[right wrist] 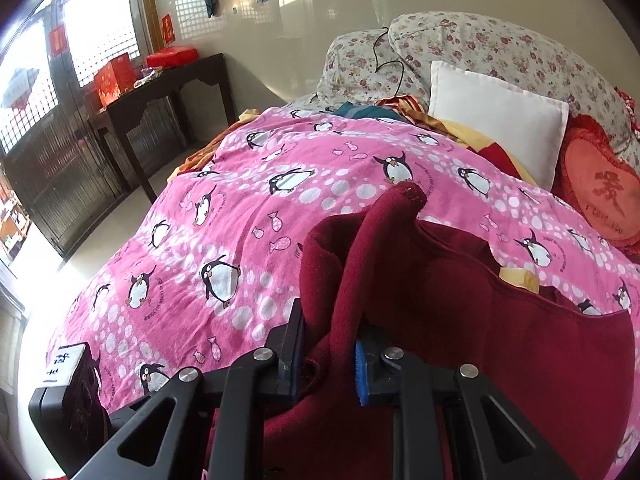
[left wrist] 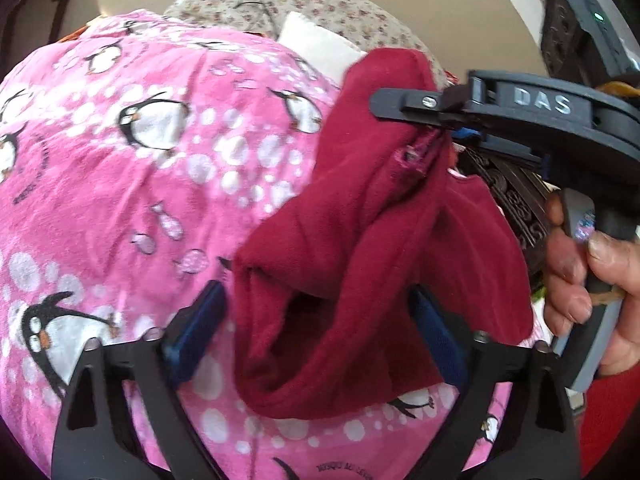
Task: Fold small clothes
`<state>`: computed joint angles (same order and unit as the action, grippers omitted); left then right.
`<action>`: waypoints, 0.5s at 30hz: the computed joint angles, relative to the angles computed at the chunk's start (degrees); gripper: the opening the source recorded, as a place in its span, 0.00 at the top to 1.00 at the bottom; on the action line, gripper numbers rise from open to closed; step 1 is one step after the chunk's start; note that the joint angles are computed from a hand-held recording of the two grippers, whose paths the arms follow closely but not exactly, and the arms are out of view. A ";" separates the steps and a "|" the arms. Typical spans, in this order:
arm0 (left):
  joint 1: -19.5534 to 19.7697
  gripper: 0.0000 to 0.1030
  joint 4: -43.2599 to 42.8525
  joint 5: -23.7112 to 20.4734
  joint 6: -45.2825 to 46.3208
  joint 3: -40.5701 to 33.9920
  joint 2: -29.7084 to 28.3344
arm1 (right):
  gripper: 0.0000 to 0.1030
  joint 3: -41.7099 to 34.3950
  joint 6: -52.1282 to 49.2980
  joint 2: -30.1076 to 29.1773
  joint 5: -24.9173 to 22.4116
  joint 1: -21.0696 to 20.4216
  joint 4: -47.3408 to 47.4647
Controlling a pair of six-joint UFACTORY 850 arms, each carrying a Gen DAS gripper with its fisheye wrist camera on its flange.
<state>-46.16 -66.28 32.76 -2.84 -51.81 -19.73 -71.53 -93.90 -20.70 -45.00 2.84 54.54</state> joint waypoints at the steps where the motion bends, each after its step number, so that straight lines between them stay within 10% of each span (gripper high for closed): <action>1: -0.04 0.29 0.76 -0.20 0.05 -0.36 -0.23 | 0.82 -0.05 -0.15 -0.08 -0.11 -0.17 0.08; 6: -1.08 0.63 4.04 1.96 -0.63 -0.97 -0.25 | 0.83 -0.09 -2.08 -0.07 -1.00 -1.55 2.52; 15: -3.39 0.66 4.11 0.74 10.02 -7.53 -0.46 | 0.84 -4.57 -4.03 -0.90 -5.77 -7.11 4.62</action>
